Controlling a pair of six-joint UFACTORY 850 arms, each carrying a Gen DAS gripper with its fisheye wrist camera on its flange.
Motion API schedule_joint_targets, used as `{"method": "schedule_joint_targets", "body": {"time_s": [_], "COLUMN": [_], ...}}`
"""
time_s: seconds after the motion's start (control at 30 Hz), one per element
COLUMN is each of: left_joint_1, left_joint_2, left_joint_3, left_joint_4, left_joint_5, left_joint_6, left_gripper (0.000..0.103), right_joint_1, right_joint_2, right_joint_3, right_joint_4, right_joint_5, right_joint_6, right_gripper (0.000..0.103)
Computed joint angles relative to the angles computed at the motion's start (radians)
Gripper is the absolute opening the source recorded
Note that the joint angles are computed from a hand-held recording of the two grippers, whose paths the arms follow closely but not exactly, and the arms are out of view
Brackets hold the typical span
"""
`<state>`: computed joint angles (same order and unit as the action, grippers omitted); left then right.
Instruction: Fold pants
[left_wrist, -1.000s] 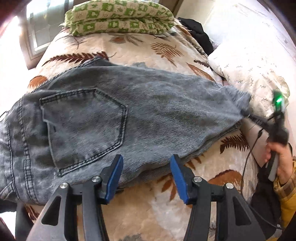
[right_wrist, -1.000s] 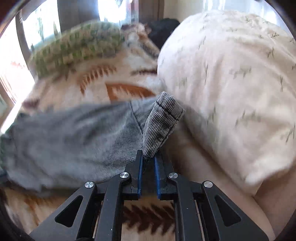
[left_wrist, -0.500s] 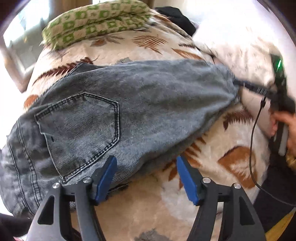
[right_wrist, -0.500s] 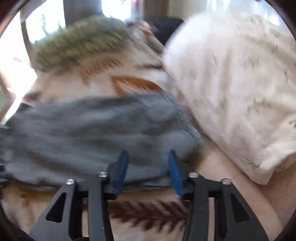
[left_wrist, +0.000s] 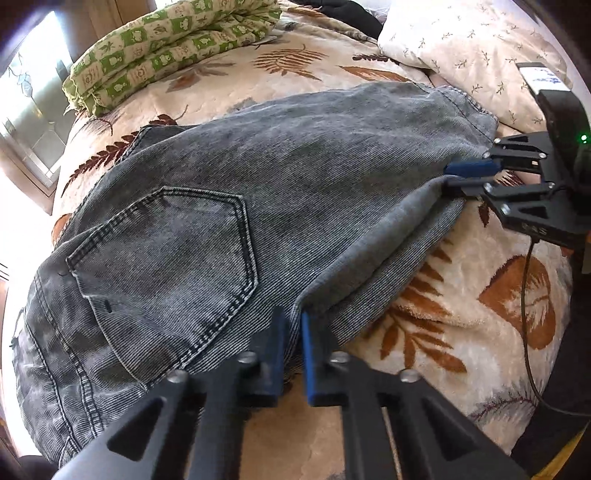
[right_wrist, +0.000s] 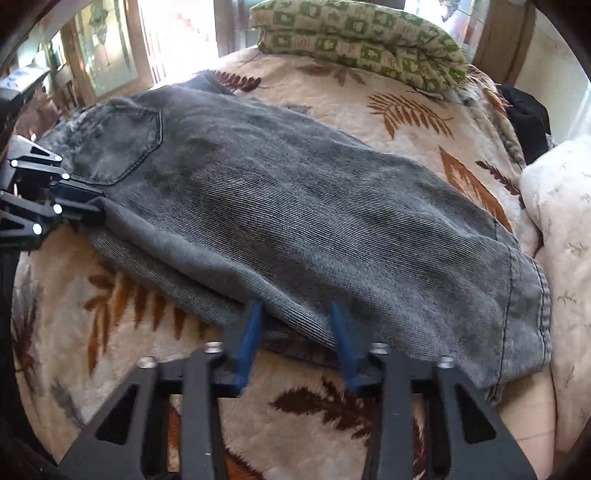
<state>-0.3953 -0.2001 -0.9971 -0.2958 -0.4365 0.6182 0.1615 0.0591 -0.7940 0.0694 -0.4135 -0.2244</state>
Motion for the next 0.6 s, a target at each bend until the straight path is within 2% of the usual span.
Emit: {"method": "schedule_joint_targets", "body": {"time_s": [0.07, 0.27, 0.43, 0.47, 0.5, 0.57, 0.6], "left_joint_1": [0.008, 0.053, 0.034, 0.036, 0.041, 0.062, 0.073], "left_joint_2": [0.011, 0.076, 0.036, 0.038, 0.042, 0.065, 0.083], "left_joint_3": [0.008, 0.047, 0.046, 0.044, 0.043, 0.043, 0.047], "left_joint_4": [-0.054, -0.234, -0.147, -0.17, -0.201, -0.291, -0.341], "left_joint_5": [0.001, -0.047, -0.035, -0.04, -0.053, -0.085, -0.084], "left_joint_6": [0.039, 0.208, 0.114, 0.123, 0.146, 0.216, 0.26], "left_gripper": [0.003, 0.003, 0.009, 0.015, 0.02, 0.055, 0.062], "right_joint_1": [0.008, -0.004, 0.011, 0.009, 0.005, -0.013, -0.03], "right_joint_2": [0.002, 0.097, 0.015, 0.021, 0.023, 0.042, 0.055], "right_joint_3": [-0.003, 0.023, 0.017, 0.02, 0.012, -0.003, -0.015], "right_joint_4": [-0.005, 0.103, 0.05, 0.059, 0.063, 0.109, 0.184], "right_joint_5": [0.003, -0.03, -0.056, -0.047, -0.066, -0.086, -0.089], "right_joint_6": [0.012, -0.059, -0.014, -0.018, -0.018, -0.036, -0.096], "right_gripper": [0.01, 0.009, 0.011, 0.012, 0.024, 0.04, 0.041]}}
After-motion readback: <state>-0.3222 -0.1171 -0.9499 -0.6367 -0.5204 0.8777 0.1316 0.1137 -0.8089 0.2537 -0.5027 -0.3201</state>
